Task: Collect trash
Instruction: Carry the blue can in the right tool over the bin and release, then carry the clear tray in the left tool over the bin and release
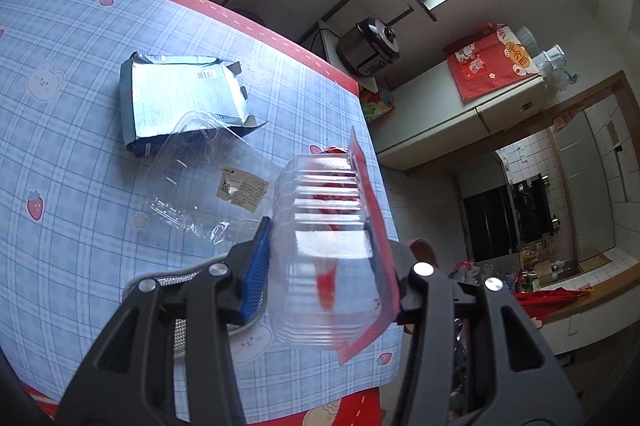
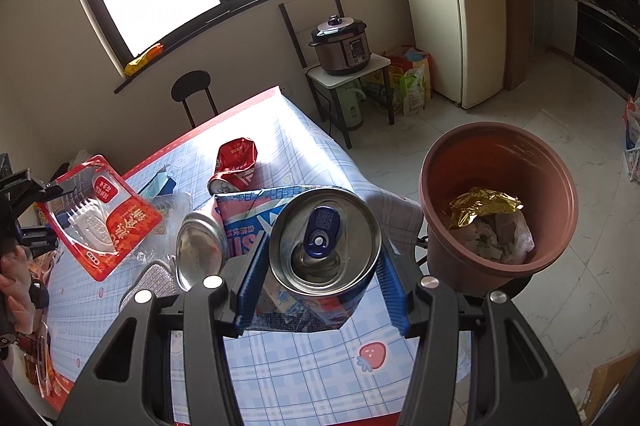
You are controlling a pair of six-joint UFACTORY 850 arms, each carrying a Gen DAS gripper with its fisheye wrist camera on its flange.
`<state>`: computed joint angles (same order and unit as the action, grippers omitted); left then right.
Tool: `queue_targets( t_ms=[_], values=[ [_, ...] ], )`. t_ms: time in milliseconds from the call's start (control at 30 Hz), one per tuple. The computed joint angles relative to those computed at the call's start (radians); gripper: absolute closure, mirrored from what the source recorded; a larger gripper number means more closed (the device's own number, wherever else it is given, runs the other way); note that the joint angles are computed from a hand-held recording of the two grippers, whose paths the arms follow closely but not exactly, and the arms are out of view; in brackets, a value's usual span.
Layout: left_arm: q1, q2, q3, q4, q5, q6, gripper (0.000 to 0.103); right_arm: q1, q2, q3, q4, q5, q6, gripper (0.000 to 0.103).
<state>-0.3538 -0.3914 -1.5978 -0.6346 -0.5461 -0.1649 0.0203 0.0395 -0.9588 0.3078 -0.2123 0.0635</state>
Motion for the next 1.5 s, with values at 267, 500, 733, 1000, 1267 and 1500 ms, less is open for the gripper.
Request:
queue_targets(
  t_ms=[267, 500, 733, 1000, 1267, 1500],
  values=[
    [-0.051, 0.042, 0.026, -0.021, 0.035, 0.059, 0.055, -0.067, 0.064, 0.065, -0.021, -0.020, 0.013, 0.051],
    [-0.099, 0.037, 0.019, -0.074, 0.051, 0.072, 0.055, -0.191, 0.098, 0.093, -0.069, -0.045, 0.019, 0.051],
    [-0.138, 0.055, 0.037, -0.013, 0.089, -0.013, 0.055, -0.310, 0.007, -0.014, -0.246, -0.047, 0.053, 0.051],
    [-0.151, 0.085, 0.064, 0.109, 0.133, -0.170, 0.055, -0.335, -0.114, -0.140, -0.404, -0.057, 0.088, 0.051],
    [-0.159, 0.078, 0.041, 0.150, 0.130, -0.207, 0.055, -0.348, -0.177, -0.213, -0.287, -0.080, 0.008, 0.026],
    [-0.173, 0.008, -0.059, 0.103, 0.084, -0.130, 0.055, -0.355, -0.109, -0.182, -0.368, -0.072, 0.131, 0.005]
  ],
)
